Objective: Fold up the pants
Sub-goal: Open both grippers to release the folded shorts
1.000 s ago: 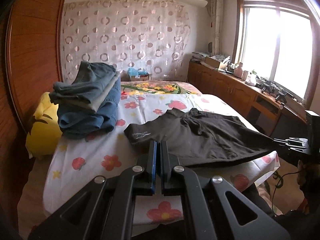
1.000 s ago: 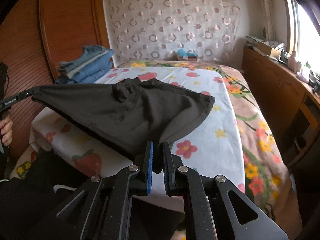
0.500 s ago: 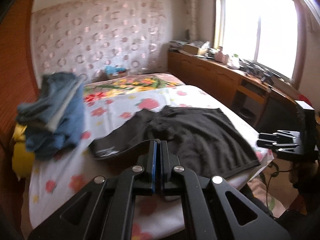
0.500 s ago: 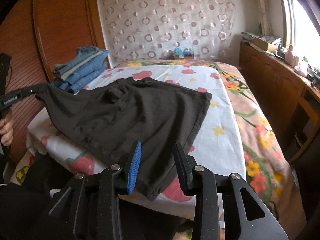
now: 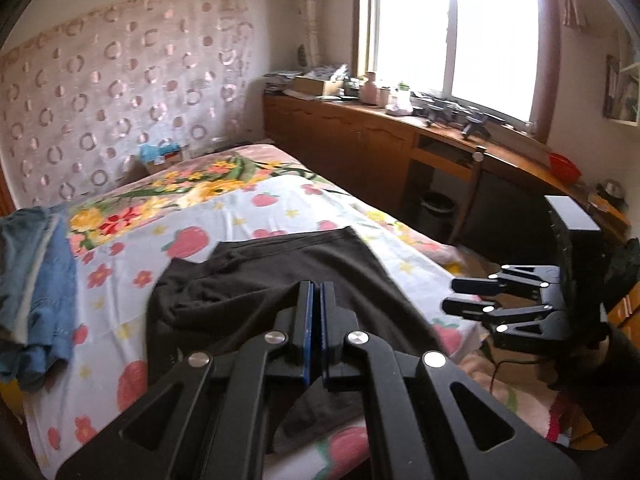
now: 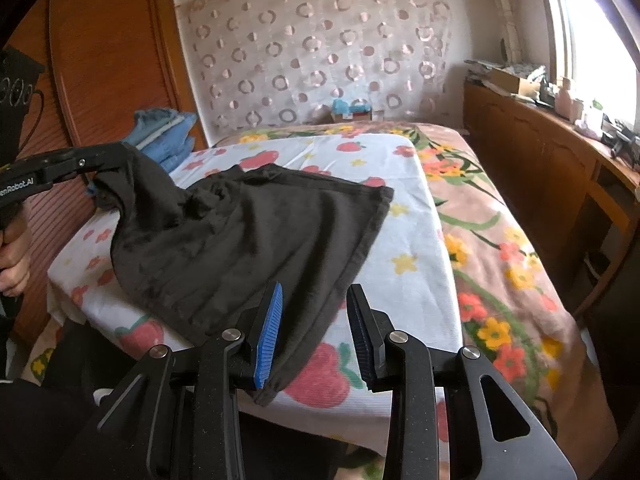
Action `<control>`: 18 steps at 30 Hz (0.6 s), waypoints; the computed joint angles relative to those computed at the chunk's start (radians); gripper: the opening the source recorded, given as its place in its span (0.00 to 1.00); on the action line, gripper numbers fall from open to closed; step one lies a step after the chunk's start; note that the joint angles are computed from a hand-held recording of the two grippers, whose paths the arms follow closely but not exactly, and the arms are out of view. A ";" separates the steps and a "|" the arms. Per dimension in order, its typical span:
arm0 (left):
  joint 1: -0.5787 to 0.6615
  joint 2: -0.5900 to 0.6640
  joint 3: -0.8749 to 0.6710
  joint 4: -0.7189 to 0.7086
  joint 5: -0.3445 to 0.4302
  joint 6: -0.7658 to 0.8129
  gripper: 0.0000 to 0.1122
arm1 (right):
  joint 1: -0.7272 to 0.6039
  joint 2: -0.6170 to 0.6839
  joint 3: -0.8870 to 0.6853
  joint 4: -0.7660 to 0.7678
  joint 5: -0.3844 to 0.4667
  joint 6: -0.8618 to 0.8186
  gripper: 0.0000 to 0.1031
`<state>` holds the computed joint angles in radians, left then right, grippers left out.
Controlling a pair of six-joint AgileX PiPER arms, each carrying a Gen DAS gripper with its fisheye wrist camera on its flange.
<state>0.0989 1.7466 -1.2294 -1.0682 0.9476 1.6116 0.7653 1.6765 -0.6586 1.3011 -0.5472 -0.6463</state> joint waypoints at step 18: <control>-0.009 0.071 -0.019 -0.002 -0.152 -0.053 0.37 | -0.004 0.021 -0.026 -0.028 0.015 0.008 0.32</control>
